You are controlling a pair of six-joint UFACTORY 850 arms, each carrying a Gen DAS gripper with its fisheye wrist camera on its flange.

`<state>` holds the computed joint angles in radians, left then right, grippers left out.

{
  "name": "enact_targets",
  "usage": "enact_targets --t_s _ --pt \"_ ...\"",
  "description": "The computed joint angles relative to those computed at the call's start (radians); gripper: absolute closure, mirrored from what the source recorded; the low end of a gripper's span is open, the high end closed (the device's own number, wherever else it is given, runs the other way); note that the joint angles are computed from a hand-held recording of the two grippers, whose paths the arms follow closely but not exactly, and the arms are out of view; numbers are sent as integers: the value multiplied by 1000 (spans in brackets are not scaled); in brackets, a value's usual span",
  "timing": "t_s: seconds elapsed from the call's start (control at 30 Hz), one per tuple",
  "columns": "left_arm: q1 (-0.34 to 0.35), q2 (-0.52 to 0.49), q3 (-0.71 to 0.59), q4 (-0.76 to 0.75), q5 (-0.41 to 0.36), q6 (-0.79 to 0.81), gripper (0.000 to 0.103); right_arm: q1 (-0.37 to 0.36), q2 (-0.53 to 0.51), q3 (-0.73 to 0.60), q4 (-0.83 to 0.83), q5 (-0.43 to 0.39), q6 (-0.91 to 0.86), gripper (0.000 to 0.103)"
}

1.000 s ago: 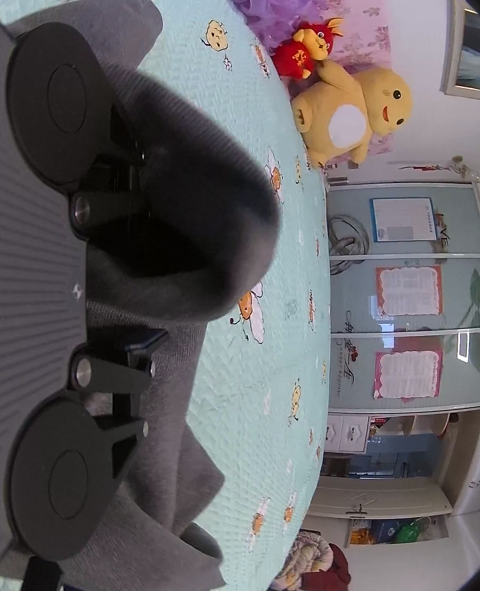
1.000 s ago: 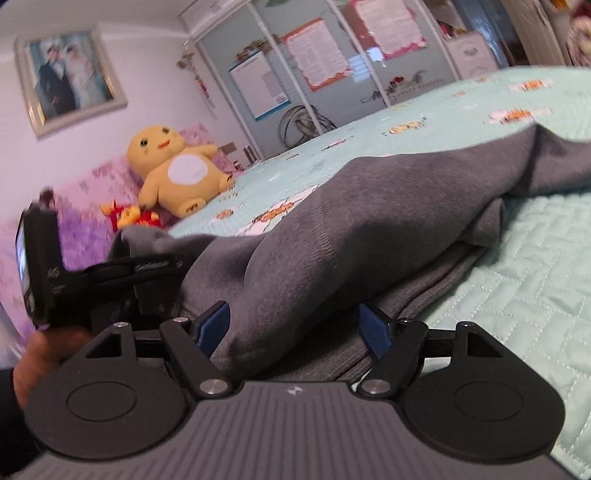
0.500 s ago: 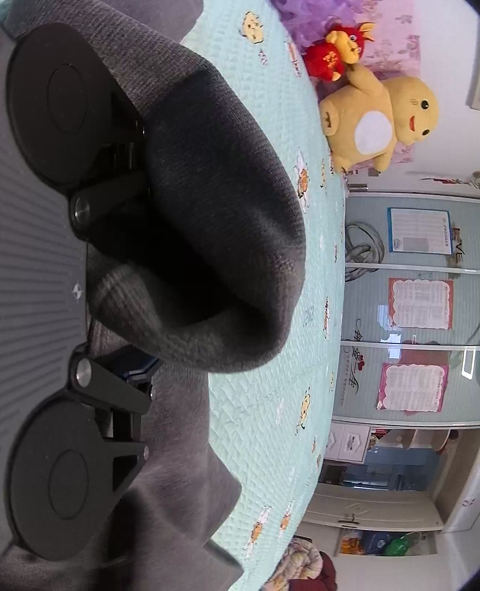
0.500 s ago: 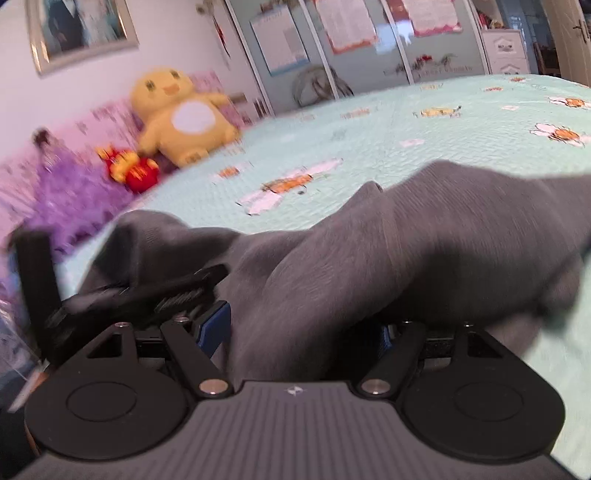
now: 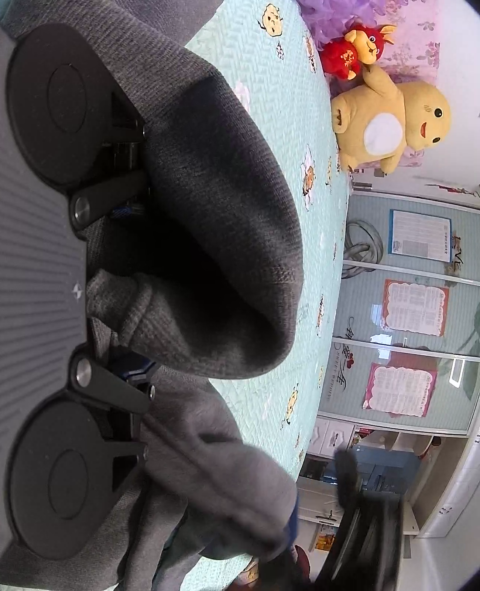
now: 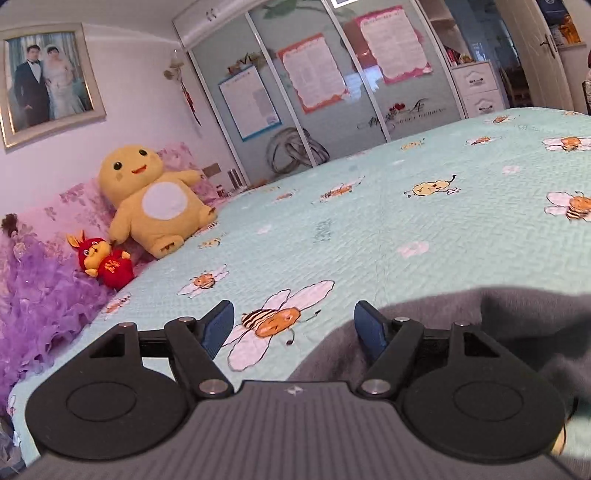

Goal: Fold clothes

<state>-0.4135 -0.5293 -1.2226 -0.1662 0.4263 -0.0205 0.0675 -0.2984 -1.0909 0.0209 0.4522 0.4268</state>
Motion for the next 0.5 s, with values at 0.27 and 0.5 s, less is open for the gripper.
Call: enact_targets --t_s 0.27,0.5 --pt "-9 2 8 -21 7 11 34 88 176 361 272 222 -182 29" --pt "-10 0 5 -21 5 11 33 104 78 247 275 -2 -288 72"
